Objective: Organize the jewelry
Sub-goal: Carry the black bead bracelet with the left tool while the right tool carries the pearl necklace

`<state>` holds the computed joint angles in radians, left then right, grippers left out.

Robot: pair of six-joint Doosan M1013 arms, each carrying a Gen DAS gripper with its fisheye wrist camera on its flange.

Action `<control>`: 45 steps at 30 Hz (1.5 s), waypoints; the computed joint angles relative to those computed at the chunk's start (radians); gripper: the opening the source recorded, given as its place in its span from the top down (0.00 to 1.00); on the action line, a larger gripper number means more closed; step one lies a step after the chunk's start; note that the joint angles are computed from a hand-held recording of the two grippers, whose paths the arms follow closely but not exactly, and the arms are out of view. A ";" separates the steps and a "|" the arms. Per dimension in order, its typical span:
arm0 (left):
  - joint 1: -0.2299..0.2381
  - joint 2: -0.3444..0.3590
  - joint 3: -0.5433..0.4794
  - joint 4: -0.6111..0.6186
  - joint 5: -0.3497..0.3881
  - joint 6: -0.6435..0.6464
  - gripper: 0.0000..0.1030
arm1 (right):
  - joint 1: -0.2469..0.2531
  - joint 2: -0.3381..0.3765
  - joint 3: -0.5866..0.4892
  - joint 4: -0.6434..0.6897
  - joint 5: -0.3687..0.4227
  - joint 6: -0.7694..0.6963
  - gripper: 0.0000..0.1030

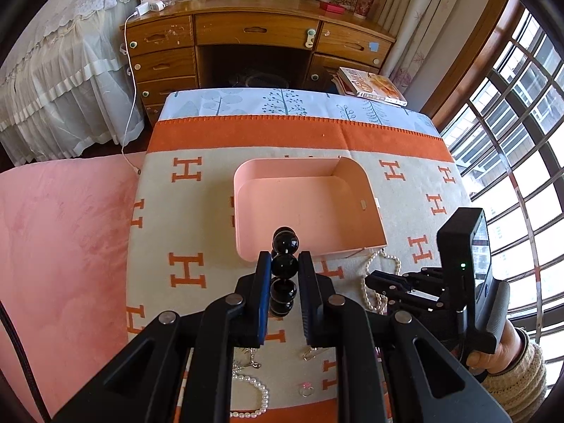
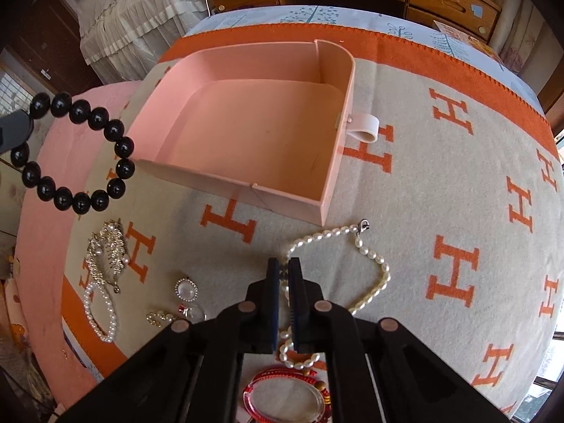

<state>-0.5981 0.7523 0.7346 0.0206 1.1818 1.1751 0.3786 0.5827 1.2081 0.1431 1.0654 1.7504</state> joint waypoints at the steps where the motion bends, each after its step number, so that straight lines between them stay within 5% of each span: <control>1: 0.000 -0.002 0.002 0.003 -0.002 -0.001 0.88 | -0.001 -0.007 0.007 0.000 -0.012 0.001 0.96; 16: -0.005 -0.029 0.006 0.040 -0.031 -0.001 0.88 | -0.021 -0.131 0.029 0.119 -0.193 -0.047 0.96; 29: -0.013 -0.007 -0.059 0.095 -0.059 0.000 0.88 | -0.010 -0.158 -0.051 0.110 -0.363 0.002 0.96; 45: -0.001 0.166 -0.247 0.061 0.084 0.021 0.82 | -0.012 -0.030 -0.122 0.032 -0.212 0.116 0.94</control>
